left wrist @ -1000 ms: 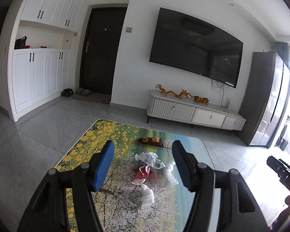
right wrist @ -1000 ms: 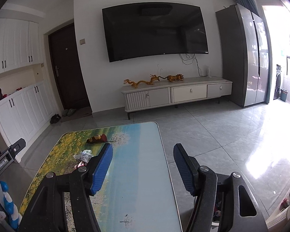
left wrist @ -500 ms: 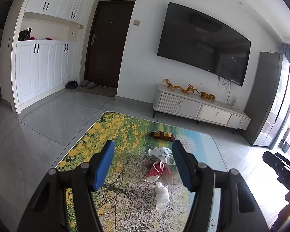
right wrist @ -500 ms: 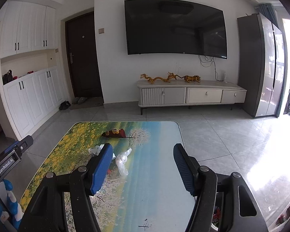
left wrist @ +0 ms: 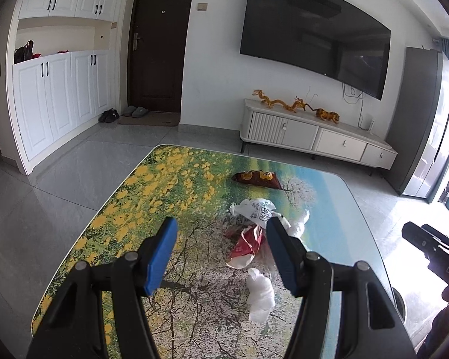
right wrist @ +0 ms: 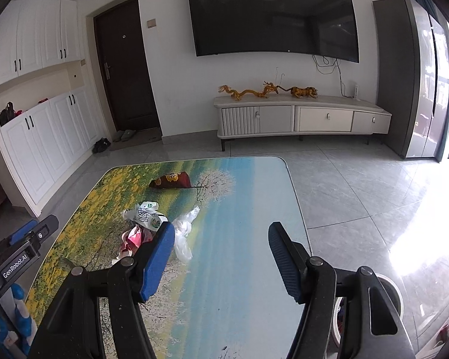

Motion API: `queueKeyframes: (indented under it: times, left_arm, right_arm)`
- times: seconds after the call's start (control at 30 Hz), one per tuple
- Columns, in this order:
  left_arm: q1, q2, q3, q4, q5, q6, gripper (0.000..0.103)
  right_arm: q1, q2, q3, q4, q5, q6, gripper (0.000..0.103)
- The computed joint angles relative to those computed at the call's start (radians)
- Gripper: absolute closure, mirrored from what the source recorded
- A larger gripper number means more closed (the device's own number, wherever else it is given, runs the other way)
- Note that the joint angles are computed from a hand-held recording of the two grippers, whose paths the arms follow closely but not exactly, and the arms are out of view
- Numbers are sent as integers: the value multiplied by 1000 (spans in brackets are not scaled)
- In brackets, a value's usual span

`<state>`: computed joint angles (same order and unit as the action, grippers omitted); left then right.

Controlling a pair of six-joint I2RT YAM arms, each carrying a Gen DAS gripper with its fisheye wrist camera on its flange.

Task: Collect trash
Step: 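Move both open tools back over the trash on the table, then grasp the white tissue with the left tool while the right tool grasps the clear plastic bag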

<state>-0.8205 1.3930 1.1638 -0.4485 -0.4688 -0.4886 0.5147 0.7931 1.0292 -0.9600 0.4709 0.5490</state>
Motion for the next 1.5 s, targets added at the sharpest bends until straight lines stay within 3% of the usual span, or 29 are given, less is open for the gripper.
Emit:
queueKeyframes:
  times: [0.4, 0.93, 1.2, 1.5]
  left_arm:
    - [7, 104, 22, 13, 82, 34, 43]
    - [71, 230, -37, 105, 417, 138, 45]
    - [114, 292, -43, 143, 488, 163, 67]
    - [142, 253, -109, 214, 542, 176, 78]
  right_arm:
    - [-147, 17, -98, 112, -173, -76, 40]
    - [-251, 120, -163, 251, -341, -136, 40]
    - [-267, 256, -189, 368, -417, -157, 40]
    - [-262, 434, -150, 491, -475, -182, 40]
